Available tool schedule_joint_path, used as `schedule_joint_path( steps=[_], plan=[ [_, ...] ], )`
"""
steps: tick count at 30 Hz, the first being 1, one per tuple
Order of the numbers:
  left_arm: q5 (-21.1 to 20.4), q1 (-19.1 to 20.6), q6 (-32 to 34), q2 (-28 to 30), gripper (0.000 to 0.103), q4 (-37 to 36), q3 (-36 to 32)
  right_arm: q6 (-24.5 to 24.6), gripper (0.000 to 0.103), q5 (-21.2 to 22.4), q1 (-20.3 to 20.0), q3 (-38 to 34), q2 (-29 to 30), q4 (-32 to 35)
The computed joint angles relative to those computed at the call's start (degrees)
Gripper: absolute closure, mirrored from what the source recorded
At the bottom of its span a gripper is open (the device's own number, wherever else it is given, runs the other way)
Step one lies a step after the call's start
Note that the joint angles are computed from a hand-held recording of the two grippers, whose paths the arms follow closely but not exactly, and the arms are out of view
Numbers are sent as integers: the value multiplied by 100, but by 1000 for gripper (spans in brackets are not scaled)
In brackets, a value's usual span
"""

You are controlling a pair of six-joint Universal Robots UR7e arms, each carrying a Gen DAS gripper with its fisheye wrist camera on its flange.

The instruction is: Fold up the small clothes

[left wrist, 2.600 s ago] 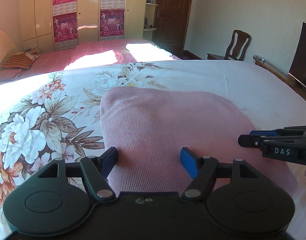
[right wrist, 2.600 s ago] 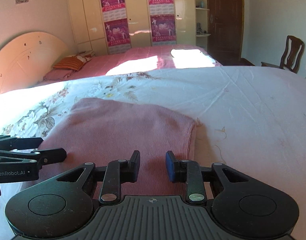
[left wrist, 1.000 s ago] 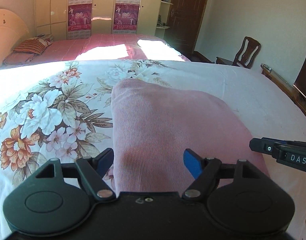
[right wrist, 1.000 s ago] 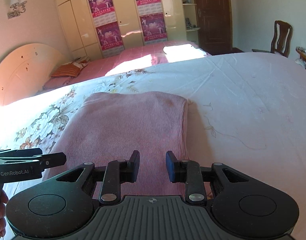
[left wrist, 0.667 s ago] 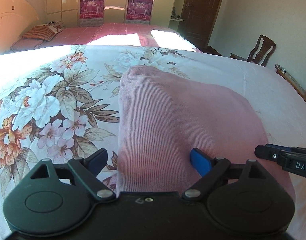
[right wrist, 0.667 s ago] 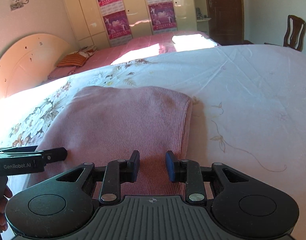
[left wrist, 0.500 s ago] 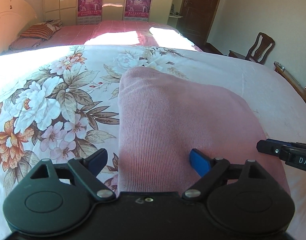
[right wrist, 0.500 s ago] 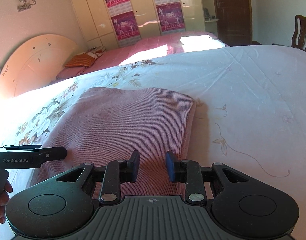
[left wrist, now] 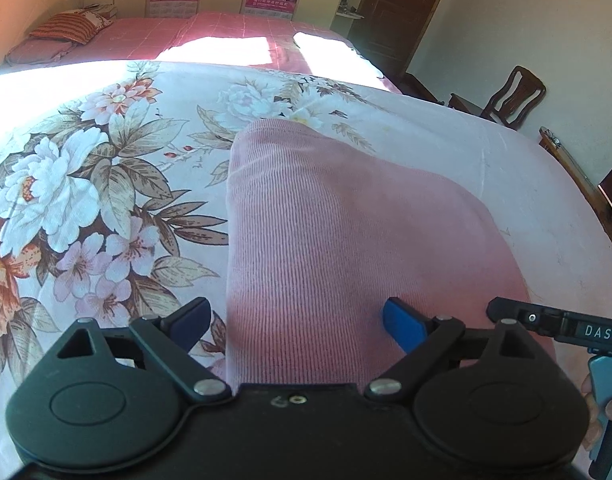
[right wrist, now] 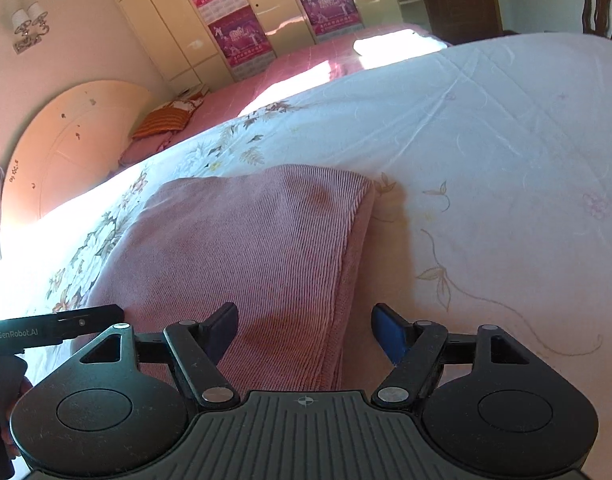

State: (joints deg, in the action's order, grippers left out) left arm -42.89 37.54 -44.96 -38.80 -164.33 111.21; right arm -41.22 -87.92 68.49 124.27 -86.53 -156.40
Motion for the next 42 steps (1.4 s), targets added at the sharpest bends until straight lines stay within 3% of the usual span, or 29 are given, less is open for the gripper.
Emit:
schedule_joint_path(
  steps=[4, 8, 9, 11, 12, 13, 17, 19, 24, 34, 42],
  plan=[
    [-534, 199, 218, 134, 10, -584, 17, 130, 30, 320, -127, -108, 51, 224],
    [-610, 218, 365, 231, 12, -845, 5, 135, 31, 383, -106, -156, 149, 201],
    [-628, 207, 400, 229, 18, -854, -1, 61, 32, 288, -56, -143, 147, 179],
    [-589, 162, 458, 208, 29, -865, 7, 63, 49, 160, 27, -143, 134, 281],
    [-567, 144, 474, 194, 35, -893, 26, 149, 67, 207, 13, -200, 124, 514],
    [-557, 143, 473, 182, 39, -940, 48, 189, 77, 256, -10, -235, 133, 657],
    [-561, 184, 496, 225, 42, -1159, 73, 343, 78, 435, -106, -233, 178, 622],
    [-460, 100, 475, 205, 53, -1113, 67, 440, 79, 458, -93, -195, 102, 644],
    [-476, -28, 620, 20, 62, -1294, 205, 445, 80, 827, -38, -138, -218, 954],
    [-170, -366, 729, -457, 63, -1264, 536, 396, 80, 1097, 414, 174, -539, 965],
    [352, -542, 367, -1266, 63, -798, 1111, 534, 80, 1243, 959, 280, -193, 703]
  ],
)
